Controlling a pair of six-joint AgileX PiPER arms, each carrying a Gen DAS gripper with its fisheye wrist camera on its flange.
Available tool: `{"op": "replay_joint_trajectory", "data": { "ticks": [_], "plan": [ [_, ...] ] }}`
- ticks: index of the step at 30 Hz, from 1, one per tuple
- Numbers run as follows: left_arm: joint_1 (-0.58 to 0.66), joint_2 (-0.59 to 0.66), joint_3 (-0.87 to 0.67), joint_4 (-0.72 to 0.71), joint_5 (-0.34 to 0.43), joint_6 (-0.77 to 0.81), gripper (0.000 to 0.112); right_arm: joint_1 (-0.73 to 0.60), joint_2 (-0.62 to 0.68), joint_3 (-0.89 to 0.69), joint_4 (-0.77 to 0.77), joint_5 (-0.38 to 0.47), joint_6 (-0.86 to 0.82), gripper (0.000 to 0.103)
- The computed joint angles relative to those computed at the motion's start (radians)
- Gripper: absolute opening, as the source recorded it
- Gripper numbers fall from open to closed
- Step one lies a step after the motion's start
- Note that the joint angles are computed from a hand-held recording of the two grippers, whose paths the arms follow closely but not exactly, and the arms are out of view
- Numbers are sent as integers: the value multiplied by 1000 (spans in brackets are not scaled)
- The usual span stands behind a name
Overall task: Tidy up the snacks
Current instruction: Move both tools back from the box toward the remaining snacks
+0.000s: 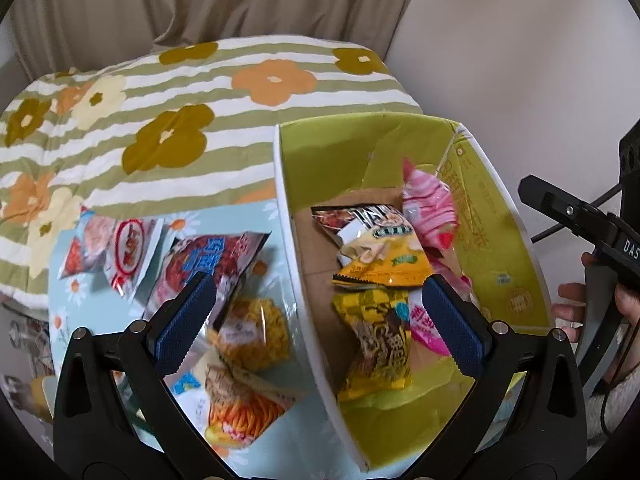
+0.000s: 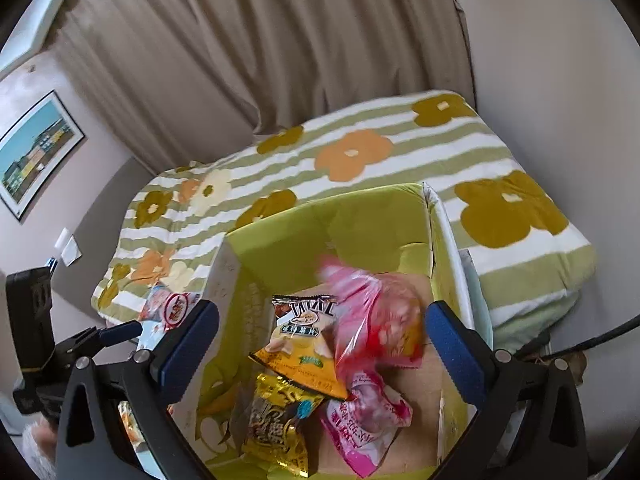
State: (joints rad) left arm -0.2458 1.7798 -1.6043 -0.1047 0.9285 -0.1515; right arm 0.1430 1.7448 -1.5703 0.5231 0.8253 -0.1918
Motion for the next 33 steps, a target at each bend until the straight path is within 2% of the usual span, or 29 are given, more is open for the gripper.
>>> {"op": "replay_joint_trajectory", "data": {
  "ticks": [11, 17, 21, 28, 33],
  "plan": [
    [-45, -151, 138, 61, -49, -112, 102, -25, -102, 57, 49, 72, -97, 103],
    [-77, -246, 198, 159, -39, -228, 102, -2, -135, 47, 67, 86, -156, 103],
    [-78, -321, 257, 220, 4, -323, 102, 38, -133, 31, 61, 88, -193, 103],
    [-2, -491, 390, 291, 89, -400, 102, 126, -125, 33, 82, 72, -255, 103],
    [176, -601, 480, 219, 88, -313, 102, 190, -113, 31, 102, 68, -225, 103]
  ]
}}
